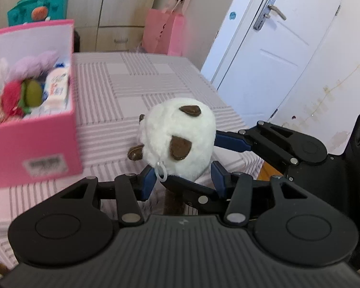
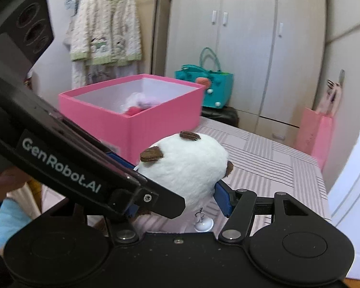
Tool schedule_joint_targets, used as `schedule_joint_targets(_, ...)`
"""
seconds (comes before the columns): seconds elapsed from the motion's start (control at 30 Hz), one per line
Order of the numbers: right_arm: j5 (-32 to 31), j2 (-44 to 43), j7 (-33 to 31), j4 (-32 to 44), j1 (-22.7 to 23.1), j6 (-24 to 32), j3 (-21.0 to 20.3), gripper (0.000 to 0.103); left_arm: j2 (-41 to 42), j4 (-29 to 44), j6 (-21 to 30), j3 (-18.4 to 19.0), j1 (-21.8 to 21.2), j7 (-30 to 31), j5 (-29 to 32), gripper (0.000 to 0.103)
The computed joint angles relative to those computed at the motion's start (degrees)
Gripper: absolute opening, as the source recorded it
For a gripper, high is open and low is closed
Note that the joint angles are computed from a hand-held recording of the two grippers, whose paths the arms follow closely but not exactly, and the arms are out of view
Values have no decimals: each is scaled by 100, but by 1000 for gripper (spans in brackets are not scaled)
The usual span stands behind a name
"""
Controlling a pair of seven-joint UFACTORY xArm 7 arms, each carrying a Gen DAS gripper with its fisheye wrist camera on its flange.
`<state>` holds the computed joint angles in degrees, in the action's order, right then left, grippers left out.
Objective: Organize soft objects
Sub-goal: 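Lift and carry the panda plush with both grippers over the pink box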
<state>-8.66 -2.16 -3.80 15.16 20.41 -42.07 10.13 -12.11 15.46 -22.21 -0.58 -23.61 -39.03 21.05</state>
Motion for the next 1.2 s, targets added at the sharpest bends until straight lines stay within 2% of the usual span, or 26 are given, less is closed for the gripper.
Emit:
schedule_joint_targets(0.07,-38,-22,-15,-19,52,20,49,67,-236,-132,194,56,-56,-62,39,48)
schedule_joint_targets(0.17,-242,-151,92,-73,115,78,68,67,-756,-395,579,369,-362,-93,62,48)
schedule_joint_targets(0.33,-431,-510,42,-167,246,129,129,68,-1848,-705,1499,1359,-1245,133,-31,49)
schedule_joint_targets(0.37,-549,-564,55,-144,257,181,98,68,-2012,-710,1705,1357,-1268,173,-105,49)
schedule_joint_targets(0.47,-517,-634,-73,-54,311,176,155,68,-2429,-768,2014,977,-915,323,-205,49)
schedule_joint_targets(0.63,-451,-628,-283,236,371,54,188,68,-2925,-807,2076,1048,-763,770,-453,49)
schedule_joint_targets(0.77,-488,-372,-301,680,376,-144,157,69,-2968,-755,1706,823,-325,1020,-629,49)
schedule_joint_targets(0.87,-833,-86,16,1068,314,-324,47,70,-2817,-729,1168,946,-180,1285,-805,49)
schedule_joint_targets(0.93,-485,267,-207,1342,346,-619,147,70,-2510,-669,635,1161,-174,1525,-899,49)
schedule_joint_targets(1.0,-211,584,-385,1623,408,-721,210,70,-2186,-546,331,1474,-321,1637,-1029,48)
schedule_joint_targets(1.13,-629,1140,46,2243,281,-672,176,70,-1507,-259,-304,2221,-632,1646,-785,49)
schedule_joint_targets(1.2,-885,1421,255,2593,202,-578,180,70,-1169,-113,-566,2377,-597,1493,-635,49)
